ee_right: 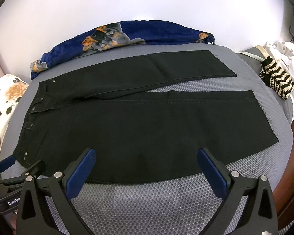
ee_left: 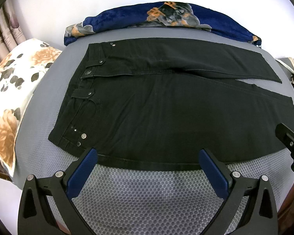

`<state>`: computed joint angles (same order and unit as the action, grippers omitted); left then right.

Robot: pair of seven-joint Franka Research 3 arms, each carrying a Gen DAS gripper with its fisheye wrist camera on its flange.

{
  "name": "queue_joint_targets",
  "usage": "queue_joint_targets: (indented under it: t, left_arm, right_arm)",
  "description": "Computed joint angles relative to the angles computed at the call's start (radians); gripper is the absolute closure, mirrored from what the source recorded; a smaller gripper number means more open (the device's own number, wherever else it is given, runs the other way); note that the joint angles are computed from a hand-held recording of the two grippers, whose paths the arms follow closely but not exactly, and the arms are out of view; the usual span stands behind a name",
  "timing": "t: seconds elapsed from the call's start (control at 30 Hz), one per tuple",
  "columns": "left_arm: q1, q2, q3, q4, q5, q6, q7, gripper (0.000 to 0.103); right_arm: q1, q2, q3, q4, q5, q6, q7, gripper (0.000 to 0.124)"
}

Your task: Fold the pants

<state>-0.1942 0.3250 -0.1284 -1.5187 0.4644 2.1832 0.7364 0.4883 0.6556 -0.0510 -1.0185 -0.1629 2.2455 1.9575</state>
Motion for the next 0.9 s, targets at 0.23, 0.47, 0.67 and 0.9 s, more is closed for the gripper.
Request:
queue_joint_targets:
  t: [0.23, 0.47, 0.67, 0.9]
  left_arm:
    - [-0.002, 0.005, 0.000, 0.012, -0.002, -0.011, 0.007, 0.001]
    - [-0.006, 0.013, 0.002, 0.024, 0.004, -0.018, 0.005, 0.001]
    - [-0.007, 0.015, 0.003, 0.028, 0.008, -0.019, 0.005, 0.001]
    - [-0.006, 0.024, 0.004, 0.043, 0.006, -0.023, 0.014, 0.001]
  right_arm:
    - [-0.001, 0.004, 0.001, 0.005, 0.003, -0.003, -0.001, 0.021]
    - [0.000, 0.007, -0.001, 0.009, 0.000, -0.005, -0.003, 0.021]
    - [0.002, 0.006, -0.005, 0.008, -0.006, 0.000, -0.002, 0.021]
    - [-0.001, 0.021, -0.003, 0.035, -0.003, -0.009, -0.003, 0.021]
